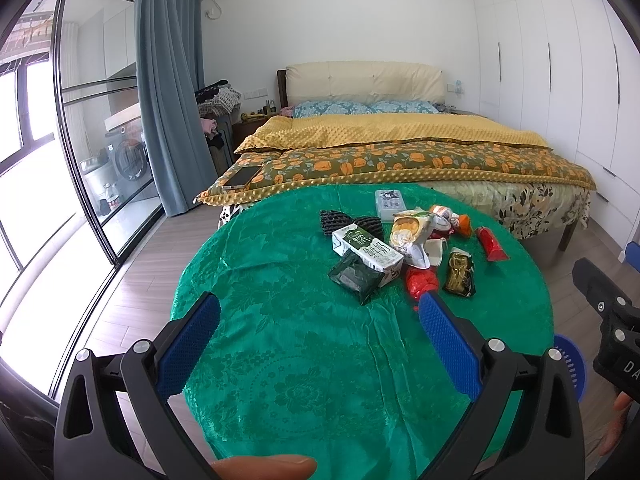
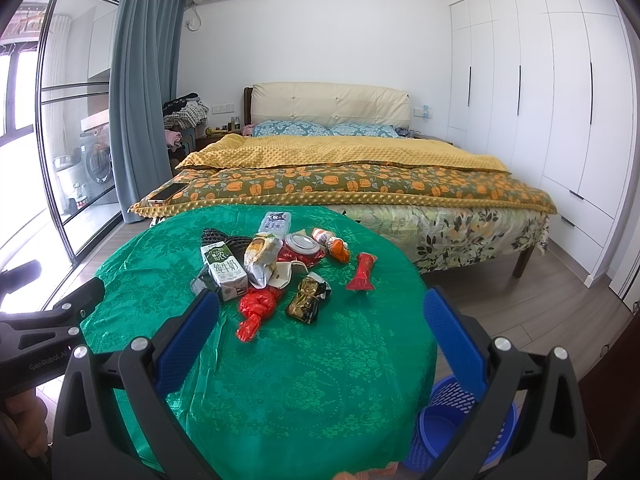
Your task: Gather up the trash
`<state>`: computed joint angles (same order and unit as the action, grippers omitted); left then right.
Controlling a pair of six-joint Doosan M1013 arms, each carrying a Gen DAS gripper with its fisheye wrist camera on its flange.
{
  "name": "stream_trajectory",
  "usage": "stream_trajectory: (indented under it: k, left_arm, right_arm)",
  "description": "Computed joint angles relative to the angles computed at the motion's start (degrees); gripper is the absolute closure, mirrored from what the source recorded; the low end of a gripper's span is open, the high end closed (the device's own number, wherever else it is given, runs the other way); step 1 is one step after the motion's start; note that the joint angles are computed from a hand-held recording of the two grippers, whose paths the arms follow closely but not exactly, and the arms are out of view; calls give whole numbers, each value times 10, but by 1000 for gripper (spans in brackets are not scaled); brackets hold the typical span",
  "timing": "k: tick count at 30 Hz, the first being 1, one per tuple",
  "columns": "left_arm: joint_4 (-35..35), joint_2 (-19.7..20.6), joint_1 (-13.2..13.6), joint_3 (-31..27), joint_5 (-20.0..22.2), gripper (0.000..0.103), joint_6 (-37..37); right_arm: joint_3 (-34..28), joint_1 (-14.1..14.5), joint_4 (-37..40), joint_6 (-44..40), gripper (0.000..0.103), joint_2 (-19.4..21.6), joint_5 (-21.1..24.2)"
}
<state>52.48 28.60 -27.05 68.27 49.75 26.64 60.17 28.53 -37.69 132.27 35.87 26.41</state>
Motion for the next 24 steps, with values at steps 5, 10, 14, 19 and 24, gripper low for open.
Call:
stream_trajectory:
  k: [5,10,14,19,24]
  left_arm:
    - [6,-2,0,14,-1,4,-10]
    - [7,-2,0,14,-1,4,-8]
    - [5,-1,2,12,2,4,-6]
    - [-1,0,3,6,8,4,2]
    - [-2,-1,3,8,8,4,3]
  right_arm:
    - [3,-1,0,1,5,-2,-1]
    - [8,-3,16,-10,5,-7,-8]
    - [9,-3,16,-11,5,-8,-7]
    - [3,-5,21,-16,5,-4,-4]
    - [4,-5,22,-17,5,-4,-5]
